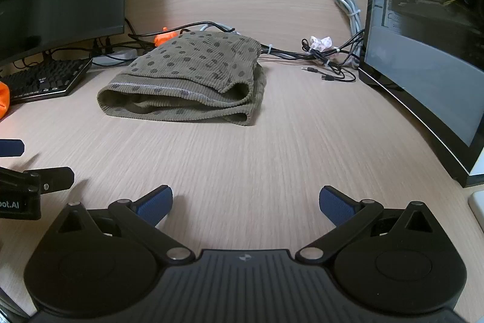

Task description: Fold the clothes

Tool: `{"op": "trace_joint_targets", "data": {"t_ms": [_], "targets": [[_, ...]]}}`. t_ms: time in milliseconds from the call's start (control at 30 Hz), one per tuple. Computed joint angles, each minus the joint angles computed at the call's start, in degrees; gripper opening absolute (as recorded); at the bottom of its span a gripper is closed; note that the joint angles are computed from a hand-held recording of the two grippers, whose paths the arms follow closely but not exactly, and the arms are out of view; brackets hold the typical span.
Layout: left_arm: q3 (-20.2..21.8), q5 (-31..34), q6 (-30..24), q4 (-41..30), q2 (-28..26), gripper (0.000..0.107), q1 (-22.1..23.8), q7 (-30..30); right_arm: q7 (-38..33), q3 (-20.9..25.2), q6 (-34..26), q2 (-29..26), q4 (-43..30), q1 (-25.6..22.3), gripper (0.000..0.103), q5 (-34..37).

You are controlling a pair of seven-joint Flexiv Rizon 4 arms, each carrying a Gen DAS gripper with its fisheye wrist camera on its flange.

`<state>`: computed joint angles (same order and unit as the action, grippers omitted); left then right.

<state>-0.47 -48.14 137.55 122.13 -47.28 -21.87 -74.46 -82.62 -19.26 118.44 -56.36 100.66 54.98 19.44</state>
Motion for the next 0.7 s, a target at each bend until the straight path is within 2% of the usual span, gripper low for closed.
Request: {"op": "trace_joint_targets", "data": {"t_ms": [700], "targets": [[0.18,-0.64,-0.72,-0.39,-0.09,0.103,-0.45,1.06,-2.01,0.73,1.82,-0.37,-0.53,-0.02,0.103,2.5]]}}
